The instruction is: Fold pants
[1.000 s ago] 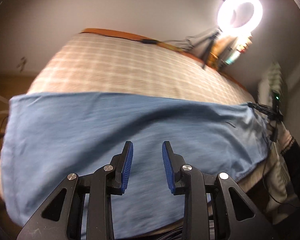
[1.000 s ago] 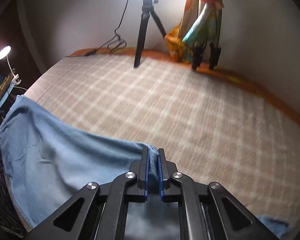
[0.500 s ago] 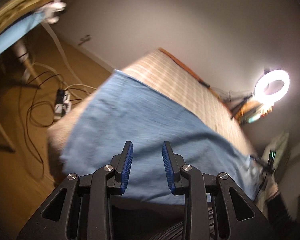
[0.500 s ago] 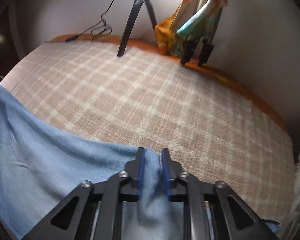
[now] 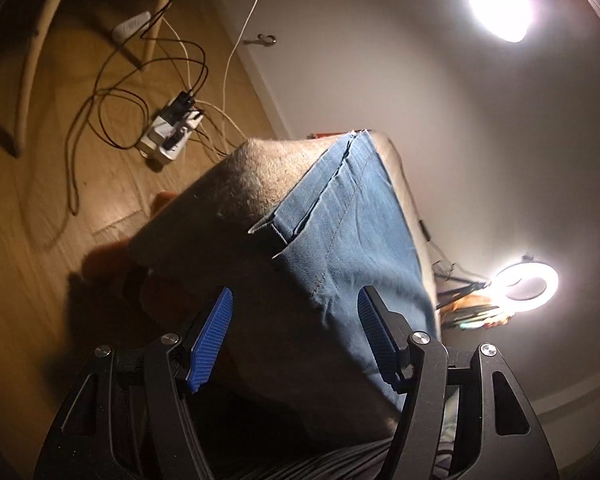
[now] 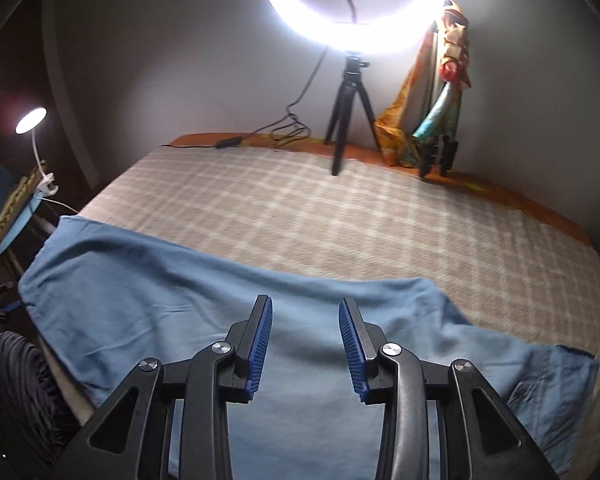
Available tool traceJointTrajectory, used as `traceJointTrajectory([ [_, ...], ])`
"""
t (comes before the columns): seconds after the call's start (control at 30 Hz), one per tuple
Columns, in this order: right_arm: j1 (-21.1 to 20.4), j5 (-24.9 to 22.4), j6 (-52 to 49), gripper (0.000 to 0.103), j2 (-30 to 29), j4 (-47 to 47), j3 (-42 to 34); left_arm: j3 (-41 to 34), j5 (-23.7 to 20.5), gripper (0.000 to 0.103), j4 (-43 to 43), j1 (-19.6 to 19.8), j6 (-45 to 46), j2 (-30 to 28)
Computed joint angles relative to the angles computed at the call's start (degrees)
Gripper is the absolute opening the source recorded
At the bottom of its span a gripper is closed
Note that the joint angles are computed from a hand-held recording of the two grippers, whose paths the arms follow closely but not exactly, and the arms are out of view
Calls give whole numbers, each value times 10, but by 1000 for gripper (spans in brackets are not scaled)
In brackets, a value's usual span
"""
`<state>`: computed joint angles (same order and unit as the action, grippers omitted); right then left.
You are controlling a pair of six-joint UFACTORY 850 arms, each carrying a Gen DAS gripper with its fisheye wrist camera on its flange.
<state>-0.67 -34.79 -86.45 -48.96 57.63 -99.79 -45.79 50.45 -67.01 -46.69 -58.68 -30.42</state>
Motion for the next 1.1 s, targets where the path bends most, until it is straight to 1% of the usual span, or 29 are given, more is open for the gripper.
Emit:
traceJointTrajectory([
  [0.1,4,-2,-22,36,28,24,40,-11,36,65,1,1,-20,-21],
  [0.23,9,-2,-37,36,48,41,64,-22,75,65,9,7,-39,-41],
  [0.33,13,-6,-37,36,59,46,73,-30,108,63,7,6,-29,-52],
  [0.37,15,-5,-37,36,62,47,75,-35,112,62,0,6,-13,-54],
  [0.43,19,-7,-37,36,66,50,78,-42,100,62,-8,10,26,-51],
  [0.47,22,-9,-36,36,68,52,79,-49,83,62,-27,13,74,-47],
  [0.5,25,-9,-36,36,70,54,81,-54,79,62,-41,12,97,-46],
  [0.53,28,-8,-35,36,71,54,82,-57,79,61,-54,11,115,-45],
  [0.6,35,-9,-34,36,73,51,83,-61,89,55,-82,4,144,-42],
  [0.7,47,-11,-31,36,74,42,87,-69,100,53,-110,0,212,-36],
  [0.77,56,-16,-29,36,73,39,87,-66,82,53,-101,10,220,-30],
  [0.9,73,-29,-16,36,67,31,83,-61,72,53,-98,22,197,-30],
  [0.93,78,-35,-11,36,65,27,80,-59,70,51,-89,26,193,-29],
  [0.97,85,-40,-1,36,62,20,77,-58,66,34,-79,31,197,-27],
  [1.0,92,-48,10,36,58,11,72,-58,65,23,-67,34,206,-26],
  [1.03,97,-53,18,38,54,4,68,-59,64,20,-53,38,216,-25],
  [1.1,114,-58,40,47,46,-15,60,-63,60,20,-33,45,249,-19],
])
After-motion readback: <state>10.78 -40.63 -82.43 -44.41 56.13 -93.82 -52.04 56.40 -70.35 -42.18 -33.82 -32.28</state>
